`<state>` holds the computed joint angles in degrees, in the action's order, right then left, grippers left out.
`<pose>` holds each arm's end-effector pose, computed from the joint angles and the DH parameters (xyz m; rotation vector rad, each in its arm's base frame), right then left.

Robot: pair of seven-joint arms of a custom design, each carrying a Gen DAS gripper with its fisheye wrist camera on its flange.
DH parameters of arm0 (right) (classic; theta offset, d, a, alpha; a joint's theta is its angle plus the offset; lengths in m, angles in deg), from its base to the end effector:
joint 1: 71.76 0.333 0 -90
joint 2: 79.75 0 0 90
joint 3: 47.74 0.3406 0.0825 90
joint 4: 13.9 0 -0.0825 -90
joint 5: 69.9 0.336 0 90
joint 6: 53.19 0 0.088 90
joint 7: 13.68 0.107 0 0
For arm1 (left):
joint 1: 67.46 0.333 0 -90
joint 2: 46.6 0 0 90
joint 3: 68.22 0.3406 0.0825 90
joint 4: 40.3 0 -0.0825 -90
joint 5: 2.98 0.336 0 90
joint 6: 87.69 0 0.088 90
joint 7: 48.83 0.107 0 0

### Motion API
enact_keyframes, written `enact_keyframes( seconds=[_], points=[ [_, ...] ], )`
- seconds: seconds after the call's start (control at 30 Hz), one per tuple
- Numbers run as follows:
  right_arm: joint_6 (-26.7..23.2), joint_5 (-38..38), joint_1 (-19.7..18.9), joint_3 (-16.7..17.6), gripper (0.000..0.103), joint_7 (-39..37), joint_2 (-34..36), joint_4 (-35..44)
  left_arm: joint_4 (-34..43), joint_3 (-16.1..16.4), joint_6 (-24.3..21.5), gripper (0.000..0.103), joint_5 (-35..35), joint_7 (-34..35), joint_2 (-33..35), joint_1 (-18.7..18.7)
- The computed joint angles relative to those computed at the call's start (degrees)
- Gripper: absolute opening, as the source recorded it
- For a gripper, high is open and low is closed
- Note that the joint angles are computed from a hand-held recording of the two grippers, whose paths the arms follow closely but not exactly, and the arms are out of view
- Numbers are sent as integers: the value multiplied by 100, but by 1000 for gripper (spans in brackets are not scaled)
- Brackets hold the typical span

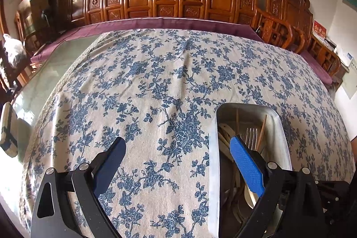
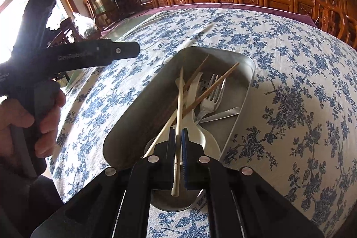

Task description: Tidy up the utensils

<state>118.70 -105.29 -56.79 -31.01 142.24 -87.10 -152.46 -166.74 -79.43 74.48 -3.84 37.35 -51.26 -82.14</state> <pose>0.3790 0.2884 0.4841 -1.7182 1.7248 -0.3630 0.4671 -0.2293 0.5471 -1.4939 2.2000 -0.8398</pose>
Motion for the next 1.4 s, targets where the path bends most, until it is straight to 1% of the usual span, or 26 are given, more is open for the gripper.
enact_keyframes(
  seconds=[0.13, 0.17, 0.2, 0.23, 0.33, 0.47, 0.63, 0.73, 0.83, 0.97, 1.03, 1.1, 1.13, 1.17, 1.2, 1.23, 1.27, 1.3, 1.33, 1.4],
  points=[
    [90, -389, -149, 95, 8, 304, -31, 3, 6, -14, -9, 91, 65, -43, 15, 10],
    [93, -521, -204, 127, 11, 411, -60, -3, -2, -19, -4, 91, 83, -56, 14, 11],
    [101, -641, -253, 158, 18, 513, -83, -4, -4, -23, -3, 91, 103, -69, 20, 12],
    [113, -837, -340, 209, 20, 671, -124, -17, -3, -28, -11, 91, 127, -83, 18, 13],
    [87, -980, -400, 222, 20, 760, -229, -43, -13, -28, 8, 91, 133, -94, 18, 8],
    [203, -1123, -606, 324, 20, 857, -480, -189, -63, -36, 28, 91, 106, -78, -13, -15],
    [259, -867, -944, 551, 20, 653, -945, -478, -154, -37, 27, 91, -18, 7, -139, -116],
    [156, -562, -1021, 630, 20, 400, -1188, -596, -222, -51, 37, 91, -30, 15, -257, -191],
    [9, -265, -1105, 735, 20, 257, -1526, -757, -381, -91, 83, 91, 116, -107, -458, -248],
    [-173, 206, -1109, 807, 20, 111, -1965, -999, -627, -59, 63, 91, 144, -193, -765, -422],
    [-366, 458, -1063, 819, 26, 13, -2215, -1111, -733, -29, 4, 91, 106, -206, -915, -530],
    [-524, 660, -1085, 885, 49, -46, -2462, -1201, -831, -8, -68, 91, 69, -228, -1066, -633],
    [-630, 749, -1124, 950, 54, -46, -2618, -1241, -900, 4, -105, 91, 37, -242, -1167, -693],
    [-796, 852, -1139, 1015, 61, -49, -2808, -1281, -944, 37, -133, 92, -19, -222, -1237, -772],
    [-989, 961, -1135, 1065, 69, -77, -2981, -1303, -1005, 101, -209, 95, -152, -159, -1346, -903],
    [-1146, 1052, -1166, 1131, 73, -101, -3101, -1299, -1039, 108, -243, 95, -190, -170, -1408, -951],
    [-1461, 1150, -1224, 1259, 83, -68, -3316, -1285, -1102, 114, -295, 95, -235, -183, -1526, -1010],
    [-1632, 1245, -1220, 1311, 90, -85, -3496, -1307, -1145, 97, -332, 95, -233, -228, -1616, -1032],
    [-1704, 1326, -1208, 1329, 93, -124, -3597, -1327, -1194, 80, -373, 95, -225, -281, -1720, -1053],
    [-2034, 1549, -1085, 1319, 98, -215, -3890, -1377, -1273, 42, -481, 95, -175, -417, -1918, -1075]
  ],
)
